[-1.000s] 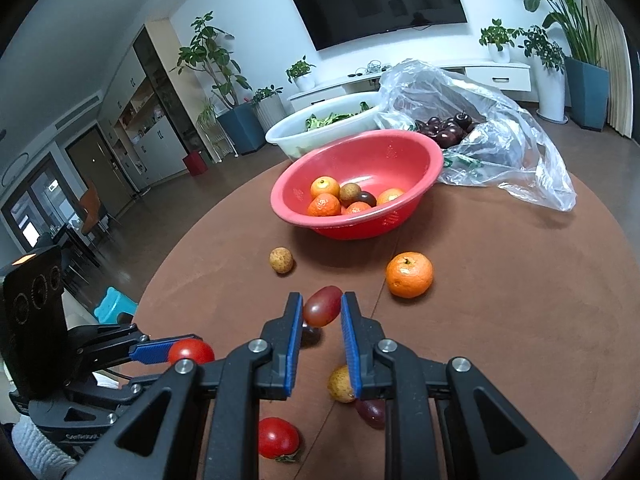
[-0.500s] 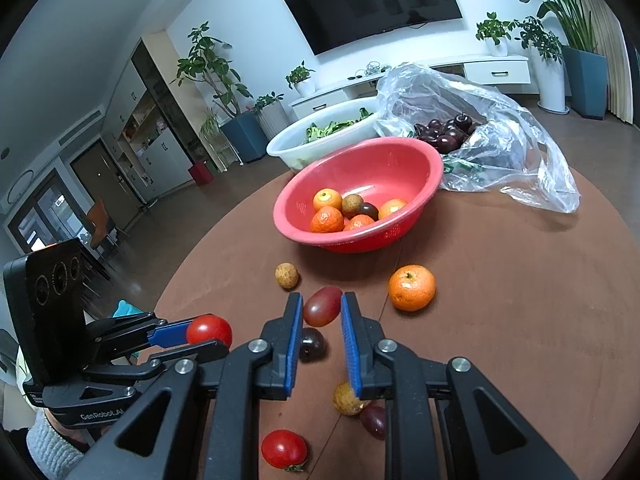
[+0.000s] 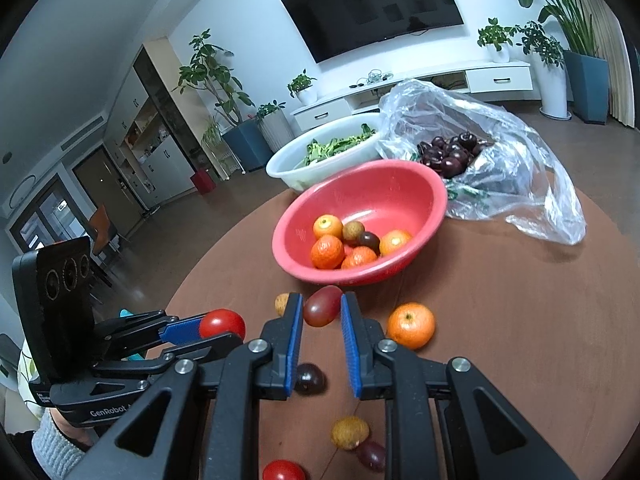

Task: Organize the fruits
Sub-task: 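Carry the tomato with the left tool while the right tool carries the plum to the red bowl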

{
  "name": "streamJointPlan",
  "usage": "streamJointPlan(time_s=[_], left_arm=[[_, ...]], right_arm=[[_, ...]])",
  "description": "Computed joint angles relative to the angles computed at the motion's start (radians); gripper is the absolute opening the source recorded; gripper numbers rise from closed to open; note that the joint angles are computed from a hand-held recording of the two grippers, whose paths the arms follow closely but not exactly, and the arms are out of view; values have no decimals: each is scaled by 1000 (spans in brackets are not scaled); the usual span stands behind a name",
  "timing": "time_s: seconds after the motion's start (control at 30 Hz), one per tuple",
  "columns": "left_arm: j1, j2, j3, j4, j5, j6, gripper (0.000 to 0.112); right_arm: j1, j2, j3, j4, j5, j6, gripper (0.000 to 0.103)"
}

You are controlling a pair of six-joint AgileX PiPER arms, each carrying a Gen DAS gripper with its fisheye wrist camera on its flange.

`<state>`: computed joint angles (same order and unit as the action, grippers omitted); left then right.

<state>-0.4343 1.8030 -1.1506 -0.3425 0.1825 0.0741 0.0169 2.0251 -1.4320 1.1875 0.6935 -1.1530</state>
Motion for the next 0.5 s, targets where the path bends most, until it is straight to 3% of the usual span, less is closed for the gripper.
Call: streamJointPlan(time_s=[0.3,0.5], left_arm=[[45,73,-106,-110,43,113,29],[75,139,-216,-110,89,115,29]], right_arm=[[17,57,-107,-55,2,72,21],[24,108,-195,-101,4,130,21]])
